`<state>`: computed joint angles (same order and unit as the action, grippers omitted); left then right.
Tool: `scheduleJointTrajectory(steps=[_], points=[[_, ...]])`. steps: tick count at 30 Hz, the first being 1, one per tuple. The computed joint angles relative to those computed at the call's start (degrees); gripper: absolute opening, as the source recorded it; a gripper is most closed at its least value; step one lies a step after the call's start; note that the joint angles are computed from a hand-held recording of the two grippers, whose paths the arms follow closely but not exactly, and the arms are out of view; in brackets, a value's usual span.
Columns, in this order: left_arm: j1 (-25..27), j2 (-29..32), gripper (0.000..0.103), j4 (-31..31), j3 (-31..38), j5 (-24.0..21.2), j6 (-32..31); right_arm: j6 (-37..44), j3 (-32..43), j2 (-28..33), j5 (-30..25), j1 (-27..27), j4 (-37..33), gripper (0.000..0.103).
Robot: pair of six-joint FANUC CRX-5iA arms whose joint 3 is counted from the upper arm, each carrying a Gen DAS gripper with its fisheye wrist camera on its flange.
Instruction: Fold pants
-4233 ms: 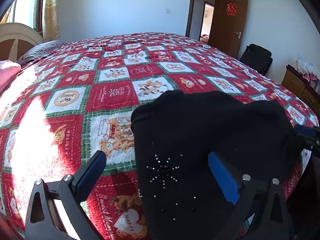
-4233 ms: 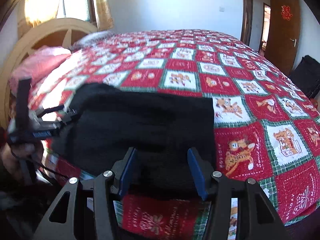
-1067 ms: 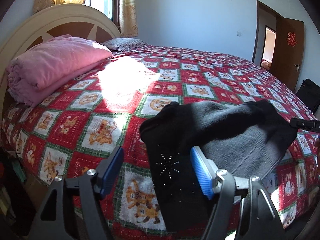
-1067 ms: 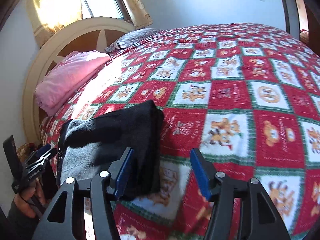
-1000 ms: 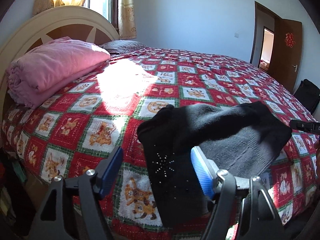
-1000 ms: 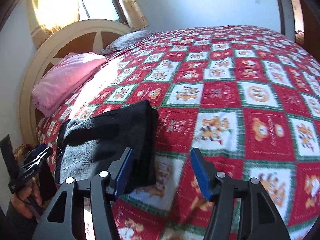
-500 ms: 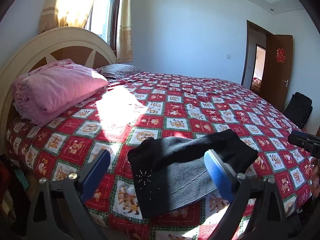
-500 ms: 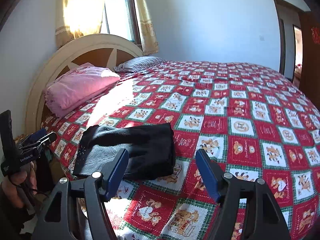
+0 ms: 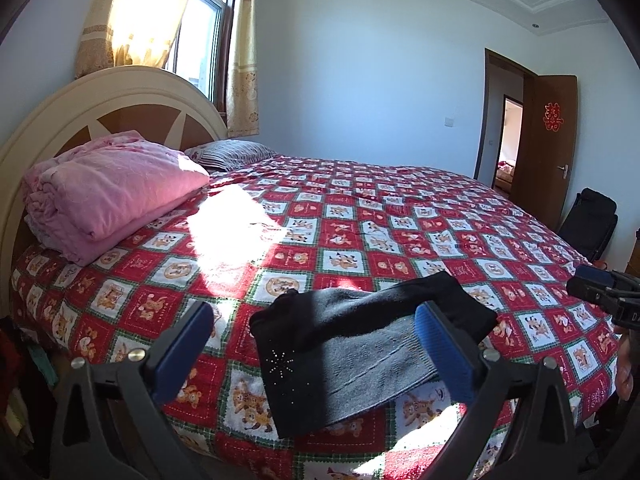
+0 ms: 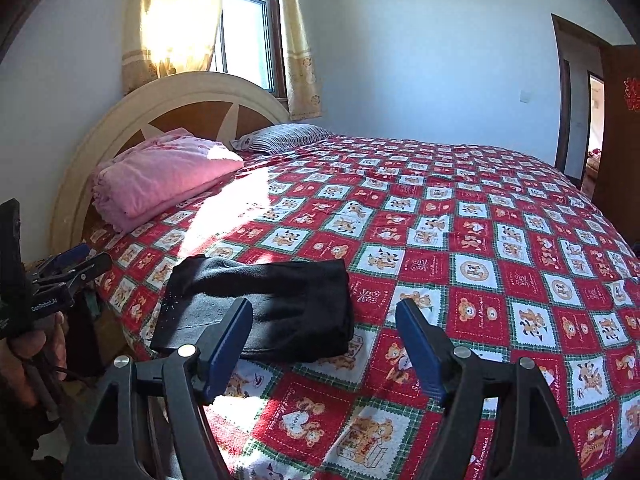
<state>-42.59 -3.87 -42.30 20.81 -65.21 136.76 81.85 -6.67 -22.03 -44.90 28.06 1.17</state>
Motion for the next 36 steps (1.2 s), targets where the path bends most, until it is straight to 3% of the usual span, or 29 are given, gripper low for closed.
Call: scheduleJointTrajectory(steps=[36], points=[[-3.25,3.29,0.103,-3.86,4.35,-5.26,-2.35,-2.29,-1.17,-1.11,1.53,0.66,3.62,0.076]])
